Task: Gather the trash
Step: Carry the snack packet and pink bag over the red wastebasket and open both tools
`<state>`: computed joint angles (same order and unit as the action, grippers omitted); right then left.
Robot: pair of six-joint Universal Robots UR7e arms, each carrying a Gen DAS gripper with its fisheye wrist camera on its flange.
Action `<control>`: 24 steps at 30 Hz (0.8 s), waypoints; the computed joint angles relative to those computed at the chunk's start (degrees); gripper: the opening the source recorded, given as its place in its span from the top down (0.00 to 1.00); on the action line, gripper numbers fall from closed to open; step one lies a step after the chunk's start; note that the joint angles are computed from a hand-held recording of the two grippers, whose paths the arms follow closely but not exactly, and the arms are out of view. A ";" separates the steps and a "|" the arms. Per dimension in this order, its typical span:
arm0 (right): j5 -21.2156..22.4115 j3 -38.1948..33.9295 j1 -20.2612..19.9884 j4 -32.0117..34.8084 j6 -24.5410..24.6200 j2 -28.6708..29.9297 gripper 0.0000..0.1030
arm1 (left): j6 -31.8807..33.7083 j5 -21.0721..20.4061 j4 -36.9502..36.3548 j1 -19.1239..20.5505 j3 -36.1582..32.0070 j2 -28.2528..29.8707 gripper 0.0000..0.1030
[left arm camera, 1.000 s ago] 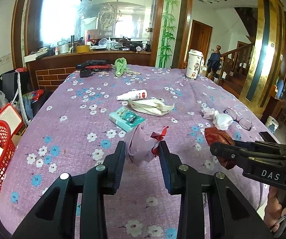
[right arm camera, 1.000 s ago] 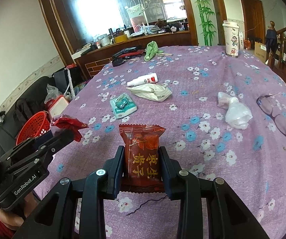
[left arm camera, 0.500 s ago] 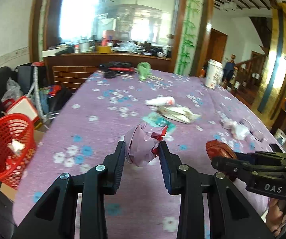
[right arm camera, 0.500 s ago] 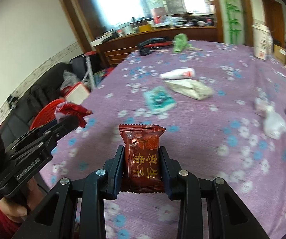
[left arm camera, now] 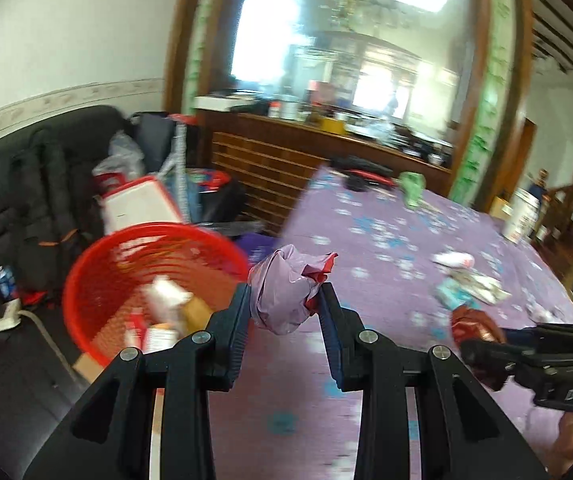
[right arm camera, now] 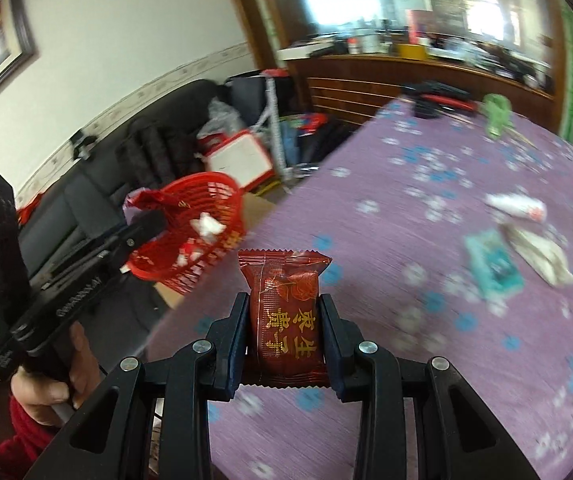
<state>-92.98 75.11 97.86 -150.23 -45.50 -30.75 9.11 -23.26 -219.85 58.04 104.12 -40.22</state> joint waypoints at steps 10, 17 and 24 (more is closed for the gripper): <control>0.80 -11.78 5.16 9.27 2.93 9.20 0.65 | -3.31 2.48 -0.79 3.97 5.83 -6.11 0.68; 1.81 -19.93 7.78 12.73 4.38 15.30 0.63 | -2.49 2.53 0.55 5.73 4.96 -7.01 0.68; 2.42 -25.62 8.90 12.33 5.36 19.59 0.49 | -3.65 2.72 -0.37 6.85 4.48 -7.62 0.43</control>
